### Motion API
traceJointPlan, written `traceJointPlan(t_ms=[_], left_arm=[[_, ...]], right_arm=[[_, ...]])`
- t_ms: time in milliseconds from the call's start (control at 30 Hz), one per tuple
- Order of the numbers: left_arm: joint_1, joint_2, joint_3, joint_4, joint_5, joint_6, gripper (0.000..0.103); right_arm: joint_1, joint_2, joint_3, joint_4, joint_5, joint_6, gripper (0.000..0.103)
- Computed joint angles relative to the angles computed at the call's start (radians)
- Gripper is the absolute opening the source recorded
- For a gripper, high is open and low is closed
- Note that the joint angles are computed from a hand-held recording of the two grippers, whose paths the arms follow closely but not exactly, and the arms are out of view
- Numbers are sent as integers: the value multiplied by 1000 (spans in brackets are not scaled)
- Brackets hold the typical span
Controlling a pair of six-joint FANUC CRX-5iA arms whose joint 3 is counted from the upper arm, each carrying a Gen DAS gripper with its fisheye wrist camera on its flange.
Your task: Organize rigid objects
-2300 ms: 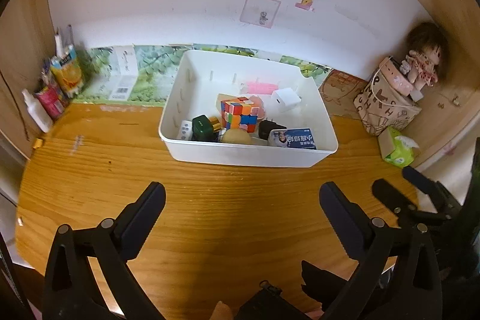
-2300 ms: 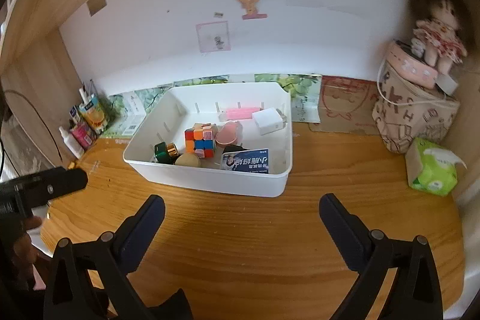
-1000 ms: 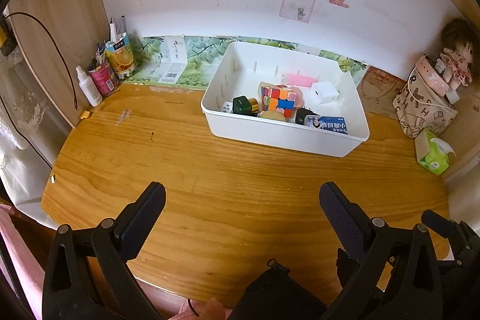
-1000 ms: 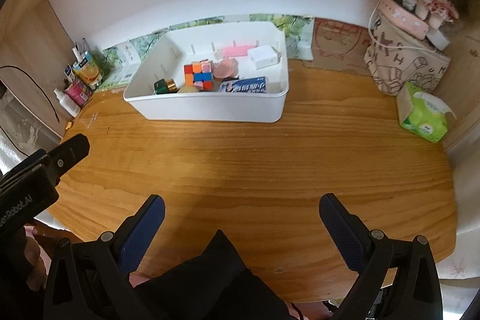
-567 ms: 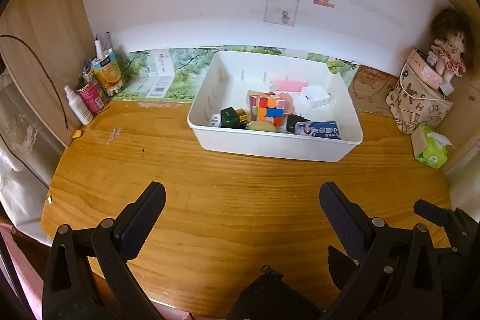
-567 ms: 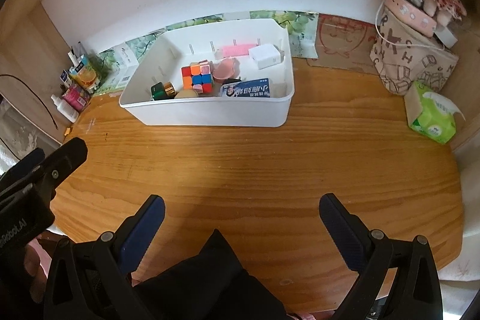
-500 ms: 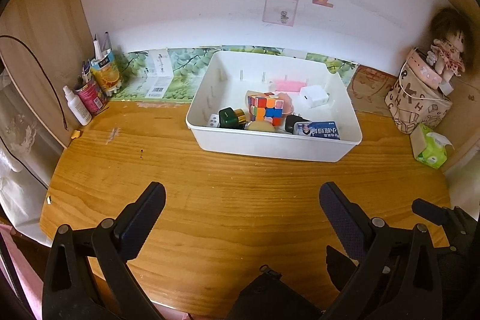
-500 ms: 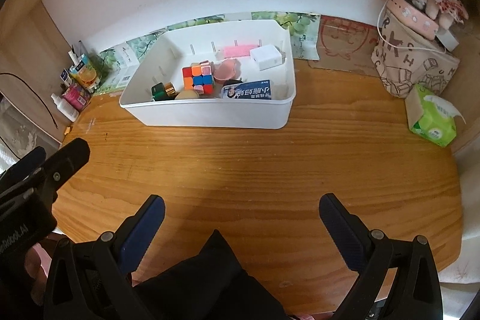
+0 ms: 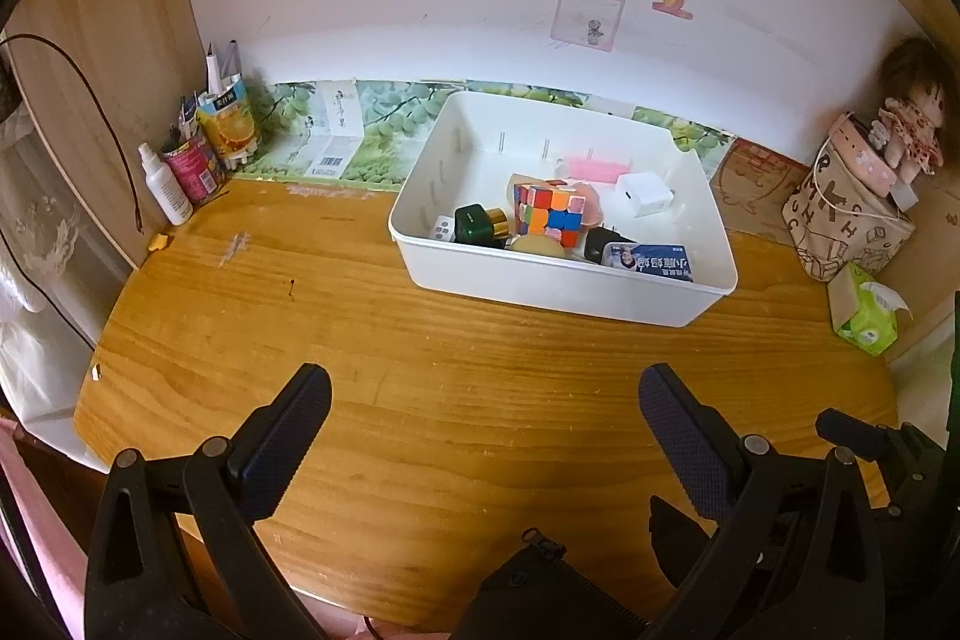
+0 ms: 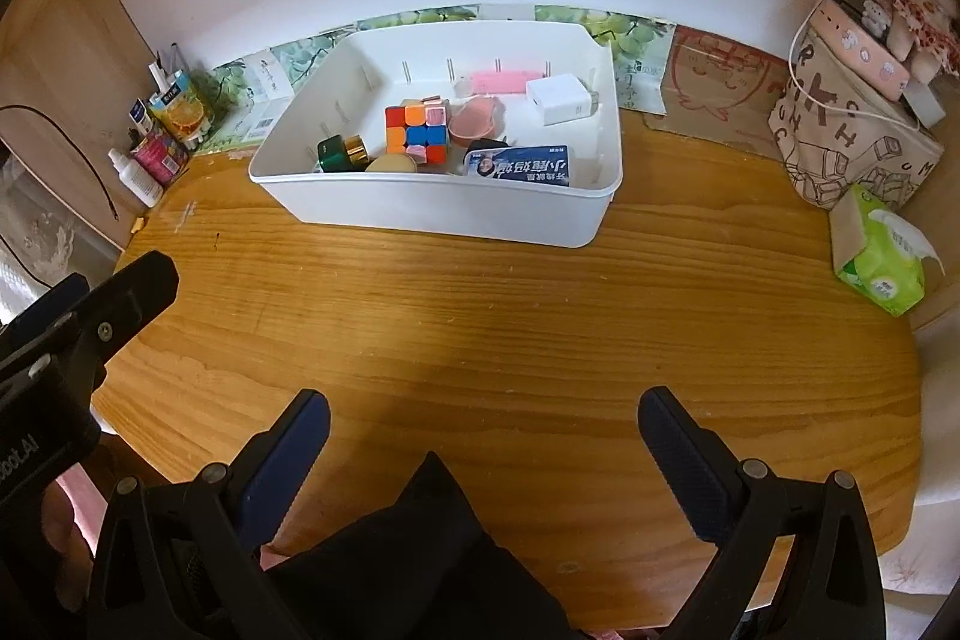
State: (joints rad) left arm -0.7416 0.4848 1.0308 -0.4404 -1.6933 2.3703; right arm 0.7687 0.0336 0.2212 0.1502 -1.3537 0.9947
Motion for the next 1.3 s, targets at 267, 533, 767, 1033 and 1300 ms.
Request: traceJointPlan(t_ms=[267, 533, 767, 1033, 1300], left_arm=[[3, 4, 0, 14, 7, -17, 102], [1, 5, 1, 13, 5, -25, 102], [0, 6, 1, 14, 7, -29, 102], [0, 8, 4, 15, 6, -38, 102], [-2, 8, 3, 13, 10, -50, 102]], right_arm=[[0, 1, 1, -6, -12, -7, 103], [-1, 7, 6, -11, -23, -13, 103], [-3, 16, 17, -18, -36, -6, 103], [-2, 19, 18, -20, -42, -14, 103], [-2, 19, 19, -20, -46, -24, 103]])
